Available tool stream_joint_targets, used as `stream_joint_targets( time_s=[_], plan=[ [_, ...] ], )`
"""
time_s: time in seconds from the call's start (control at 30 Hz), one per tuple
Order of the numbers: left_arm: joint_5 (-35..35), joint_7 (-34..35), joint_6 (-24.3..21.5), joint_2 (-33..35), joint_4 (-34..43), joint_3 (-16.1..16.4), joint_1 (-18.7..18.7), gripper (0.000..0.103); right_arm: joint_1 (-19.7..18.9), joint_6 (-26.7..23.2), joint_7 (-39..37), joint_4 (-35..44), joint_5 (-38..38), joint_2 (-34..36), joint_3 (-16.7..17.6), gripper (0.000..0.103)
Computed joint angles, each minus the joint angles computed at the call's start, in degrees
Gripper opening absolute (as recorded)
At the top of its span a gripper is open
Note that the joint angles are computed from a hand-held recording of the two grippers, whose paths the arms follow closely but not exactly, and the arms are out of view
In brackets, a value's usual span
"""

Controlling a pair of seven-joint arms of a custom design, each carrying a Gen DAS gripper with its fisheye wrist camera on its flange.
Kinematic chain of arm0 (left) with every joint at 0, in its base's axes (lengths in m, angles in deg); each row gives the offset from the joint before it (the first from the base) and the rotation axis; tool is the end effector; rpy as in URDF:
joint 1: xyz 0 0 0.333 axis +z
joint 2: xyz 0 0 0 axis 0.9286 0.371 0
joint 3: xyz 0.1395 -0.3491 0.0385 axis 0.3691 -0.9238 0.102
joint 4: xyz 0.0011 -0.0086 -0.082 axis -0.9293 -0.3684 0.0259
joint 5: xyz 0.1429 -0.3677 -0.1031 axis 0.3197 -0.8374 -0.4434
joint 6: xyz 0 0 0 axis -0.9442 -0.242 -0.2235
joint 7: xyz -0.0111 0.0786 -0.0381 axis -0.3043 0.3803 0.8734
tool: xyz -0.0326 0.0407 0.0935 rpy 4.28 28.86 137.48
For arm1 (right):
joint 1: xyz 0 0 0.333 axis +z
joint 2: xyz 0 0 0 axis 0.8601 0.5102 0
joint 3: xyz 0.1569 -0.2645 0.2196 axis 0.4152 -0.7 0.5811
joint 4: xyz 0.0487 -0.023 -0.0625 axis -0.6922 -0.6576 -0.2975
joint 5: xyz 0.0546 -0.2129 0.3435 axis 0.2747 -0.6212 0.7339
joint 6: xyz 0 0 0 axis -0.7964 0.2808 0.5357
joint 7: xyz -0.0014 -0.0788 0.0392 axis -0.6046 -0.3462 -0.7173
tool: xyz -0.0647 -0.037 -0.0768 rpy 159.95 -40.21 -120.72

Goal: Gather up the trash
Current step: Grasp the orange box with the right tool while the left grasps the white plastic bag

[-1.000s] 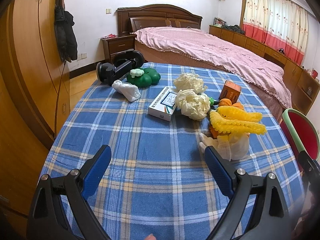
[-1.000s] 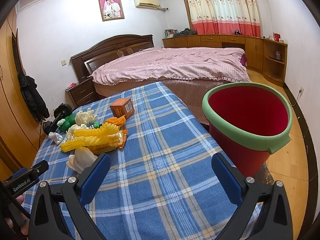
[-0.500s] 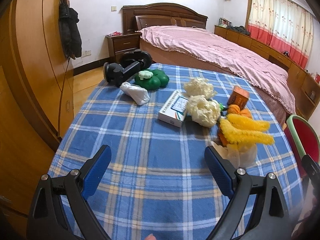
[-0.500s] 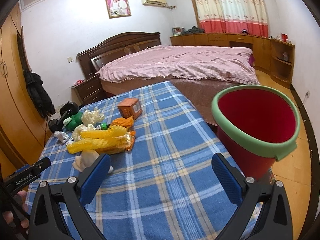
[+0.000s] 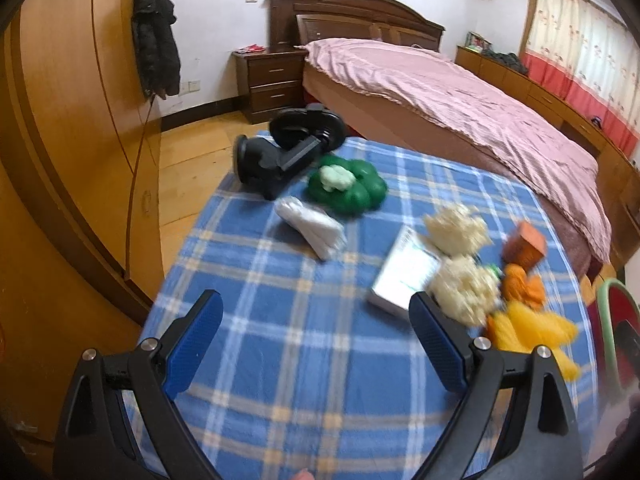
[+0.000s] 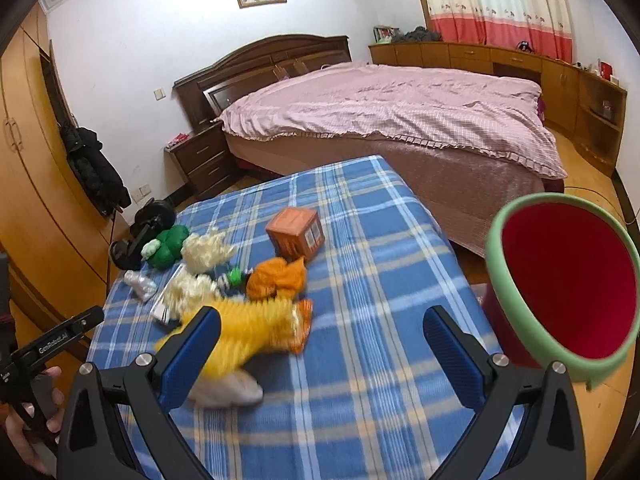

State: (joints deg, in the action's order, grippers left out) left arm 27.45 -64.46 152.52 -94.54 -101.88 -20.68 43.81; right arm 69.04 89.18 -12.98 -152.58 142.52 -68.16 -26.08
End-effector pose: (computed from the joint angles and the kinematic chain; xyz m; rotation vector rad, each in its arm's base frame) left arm 0.3506 -0.3210 0.4584 -2.3028 0.8287 -0.4108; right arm 0.4786 0.0188 0.4780 -1.9981 1.1984 -0.2762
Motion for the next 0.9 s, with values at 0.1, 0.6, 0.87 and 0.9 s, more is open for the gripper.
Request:
stream_joint_targets(
  time_s=[0.1,0.6,0.87,0.9],
  plan=[
    [0.37,0.6,0.85,-0.81,-1.07,1.28,1.19,0.094,0.17,1.08,3.12,3.81,-2.51,4.13,1.32,0.103],
    [3.56,1.83,22.89,0.88,-8.08,7.09,10.77,0.079,1.84,7.42,23.67,14.29,-21.4,18.38,6.96,0.103],
    [5.72,0.5,26.43,3.13,-8.04,6.68,12.67,0.067,1.51,5.66,30.15,19.5,-28.26,23.74,8.31,0.103],
    [6.09,0.25,26.38,3.29,-7.97,6.69,12.67,0.067,1.44,5.72,30.24,19.77,-28.5,24.09,8.54,0.103]
  ],
)
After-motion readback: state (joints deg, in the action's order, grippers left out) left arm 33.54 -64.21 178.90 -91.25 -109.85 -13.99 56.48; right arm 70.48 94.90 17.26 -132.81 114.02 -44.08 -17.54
